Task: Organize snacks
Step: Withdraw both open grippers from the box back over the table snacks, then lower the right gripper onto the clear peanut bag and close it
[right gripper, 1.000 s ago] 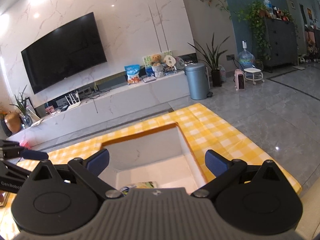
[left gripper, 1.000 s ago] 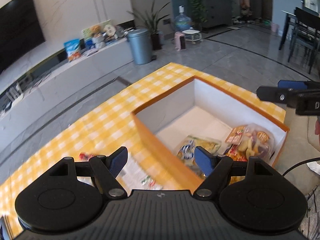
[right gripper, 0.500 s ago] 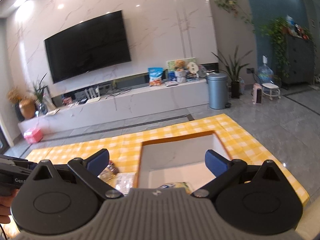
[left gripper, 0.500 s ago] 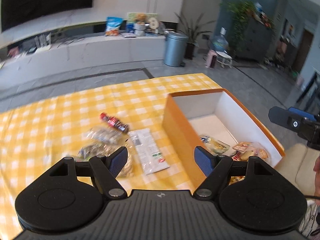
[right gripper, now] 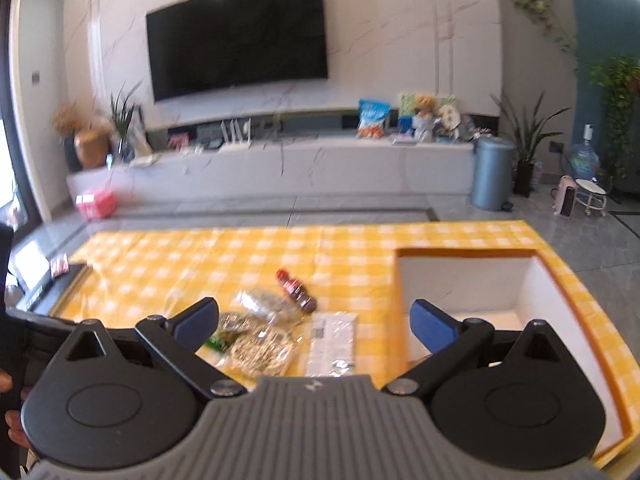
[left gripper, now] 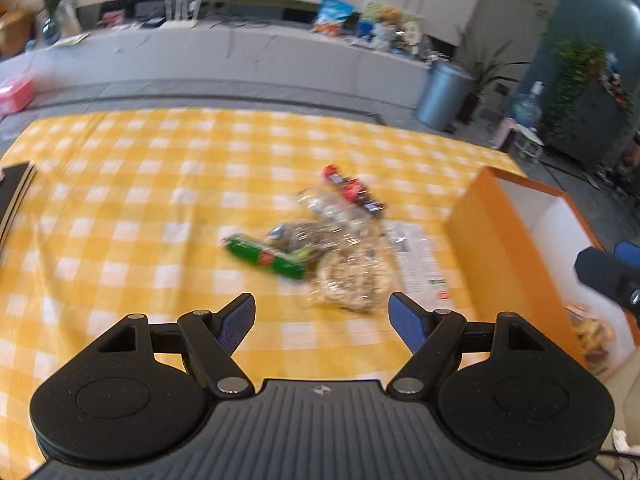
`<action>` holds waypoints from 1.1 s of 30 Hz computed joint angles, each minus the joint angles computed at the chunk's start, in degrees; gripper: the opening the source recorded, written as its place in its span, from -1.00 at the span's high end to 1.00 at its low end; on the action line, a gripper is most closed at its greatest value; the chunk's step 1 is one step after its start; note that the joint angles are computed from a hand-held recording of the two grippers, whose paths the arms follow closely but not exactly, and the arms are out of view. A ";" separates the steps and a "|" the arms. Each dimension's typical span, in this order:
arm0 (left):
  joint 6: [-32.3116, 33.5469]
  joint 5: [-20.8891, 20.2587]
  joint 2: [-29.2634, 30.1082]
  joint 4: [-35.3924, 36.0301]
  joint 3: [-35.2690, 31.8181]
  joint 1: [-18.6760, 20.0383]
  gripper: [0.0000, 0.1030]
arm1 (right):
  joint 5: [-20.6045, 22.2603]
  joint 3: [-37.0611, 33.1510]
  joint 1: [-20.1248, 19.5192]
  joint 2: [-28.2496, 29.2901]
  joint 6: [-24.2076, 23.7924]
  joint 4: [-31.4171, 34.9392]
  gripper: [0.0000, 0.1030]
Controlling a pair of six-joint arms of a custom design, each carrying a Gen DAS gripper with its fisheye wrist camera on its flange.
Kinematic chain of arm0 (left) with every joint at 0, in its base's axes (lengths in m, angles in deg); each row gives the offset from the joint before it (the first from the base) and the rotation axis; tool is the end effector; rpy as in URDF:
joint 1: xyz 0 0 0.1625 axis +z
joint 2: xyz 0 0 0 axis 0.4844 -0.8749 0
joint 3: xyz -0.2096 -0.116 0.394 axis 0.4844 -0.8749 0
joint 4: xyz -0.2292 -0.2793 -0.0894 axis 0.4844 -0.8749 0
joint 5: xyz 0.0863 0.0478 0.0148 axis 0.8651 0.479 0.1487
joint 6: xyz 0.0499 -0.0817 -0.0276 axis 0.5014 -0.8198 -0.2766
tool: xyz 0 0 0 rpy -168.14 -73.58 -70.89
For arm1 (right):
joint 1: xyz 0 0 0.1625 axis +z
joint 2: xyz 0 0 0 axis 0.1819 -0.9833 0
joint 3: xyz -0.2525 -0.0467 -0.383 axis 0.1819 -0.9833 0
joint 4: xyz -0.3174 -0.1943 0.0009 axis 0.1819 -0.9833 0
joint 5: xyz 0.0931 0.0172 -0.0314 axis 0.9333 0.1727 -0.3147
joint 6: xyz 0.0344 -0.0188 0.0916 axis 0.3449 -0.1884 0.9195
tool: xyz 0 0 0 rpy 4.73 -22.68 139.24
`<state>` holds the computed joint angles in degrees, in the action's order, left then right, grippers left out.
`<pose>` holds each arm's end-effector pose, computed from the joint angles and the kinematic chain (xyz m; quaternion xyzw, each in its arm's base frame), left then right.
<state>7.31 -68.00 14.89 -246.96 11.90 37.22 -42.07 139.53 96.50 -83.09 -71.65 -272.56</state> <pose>-0.1115 -0.7357 0.2362 0.1150 0.9062 -0.3127 0.2605 0.2975 -0.6763 0.1122 0.2408 -0.8363 0.4181 0.2605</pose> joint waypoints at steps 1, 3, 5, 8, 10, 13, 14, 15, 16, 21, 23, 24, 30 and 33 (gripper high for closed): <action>-0.44 0.35 0.01 0.10 -0.10 0.31 -0.74 | -0.66 -1.52 0.16 0.94 0.01 1.82 -0.93; -1.26 0.88 0.00 -0.55 0.21 0.88 -0.74 | -1.61 -4.53 0.36 2.93 -0.22 4.86 -0.93; -2.70 1.32 0.05 0.84 -0.35 1.51 -0.74 | -2.05 -7.89 0.31 4.71 -0.39 9.06 -0.93; -4.87 2.58 0.35 2.85 -1.43 2.05 -0.74 | -4.82 -15.20 0.06 8.43 1.90 17.19 -0.93; -5.91 4.08 0.60 2.77 -1.79 2.10 -0.68 | -6.52 -20.53 -0.32 10.96 5.34 24.16 -0.94; -6.63 8.43 1.31 1.99 -2.40 2.02 -0.72 | -7.68 -28.09 -1.33 14.46 12.74 34.54 -0.94; -6.98 8.03 1.09 2.44 -2.58 2.32 -0.72 | -8.45 -30.59 -1.61 15.69 14.83 37.45 -0.94; -8.06 7.51 0.88 3.50 -3.12 2.73 -0.72 | -9.53 -32.93 -1.76 16.93 16.25 39.71 -0.94; -9.19 7.18 0.70 4.09 -3.47 3.00 -0.72 | -10.44 -34.92 -1.86 18.17 16.98 40.92 -0.94; -12.83 6.46 0.04 6.07 -4.56 3.68 -0.72 | -11.28 -39.18 -2.45 21.03 18.62 44.03 -0.94; -13.76 5.46 -0.15 6.63 -4.71 3.96 -0.72 | -11.45 -40.11 -2.56 21.86 18.88 44.27 -0.94; -14.21 5.12 -0.16 7.22 -4.91 4.08 -0.72 | -11.67 -40.27 -2.58 22.11 19.28 44.12 -0.94; -13.75 5.99 0.06 7.51 -4.88 3.94 -0.72 | -9.74 -41.25 -2.68 23.42 17.35 42.44 -0.94; -13.19 5.75 -0.02 7.22 -4.70 3.90 -0.72 | -10.54 -43.69 -2.50 25.31 15.11 42.09 -0.94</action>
